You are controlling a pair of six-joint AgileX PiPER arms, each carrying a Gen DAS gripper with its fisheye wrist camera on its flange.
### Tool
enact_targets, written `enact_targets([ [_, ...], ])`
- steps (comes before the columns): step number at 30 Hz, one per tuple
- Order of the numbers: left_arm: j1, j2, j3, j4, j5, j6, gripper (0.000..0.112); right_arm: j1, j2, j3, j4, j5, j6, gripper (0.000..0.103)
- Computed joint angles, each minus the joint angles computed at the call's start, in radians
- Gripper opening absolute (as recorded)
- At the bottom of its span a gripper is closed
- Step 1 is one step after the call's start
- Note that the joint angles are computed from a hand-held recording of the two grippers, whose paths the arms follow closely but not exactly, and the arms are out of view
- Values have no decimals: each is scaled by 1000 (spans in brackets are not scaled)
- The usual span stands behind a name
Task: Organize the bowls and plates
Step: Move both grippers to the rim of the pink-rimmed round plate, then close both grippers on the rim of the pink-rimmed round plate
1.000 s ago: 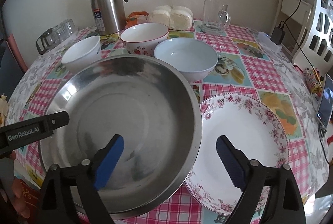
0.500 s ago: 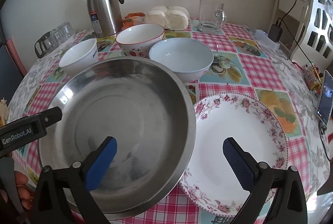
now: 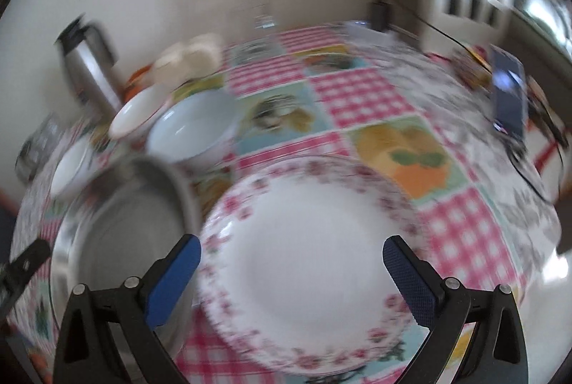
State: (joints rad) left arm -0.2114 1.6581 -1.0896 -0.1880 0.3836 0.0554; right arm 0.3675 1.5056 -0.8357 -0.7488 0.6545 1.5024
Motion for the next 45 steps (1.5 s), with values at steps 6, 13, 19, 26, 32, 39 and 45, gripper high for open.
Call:
enact_targets([
  [6, -58, -27, 17, -164, -41, 145, 100, -90, -72, 72, -4, -20, 7, 103],
  [13, -206, -21, -21, 0, -28, 21, 100, -204, -93, 125, 94, -50, -107, 103],
  [19, -328, 49, -126, 170, 76, -138, 100, -305, -94, 168, 192, -116, -236, 103],
  [26, -428, 131, -225, 256, 133, -233, 100, -370, -68, 188, 297, -176, -342, 103],
  [32, -452, 215, -308, 213, 167, -220, 100, -386, -23, 167, 364, -174, -408, 103],
  [39, -425, 255, -335, -21, 122, -56, 100, -340, 9, 156, 205, -123, -244, 92],
  [45, -415, 292, -385, -72, 192, -3, 100, -350, -3, 159, 156, -151, -219, 61],
])
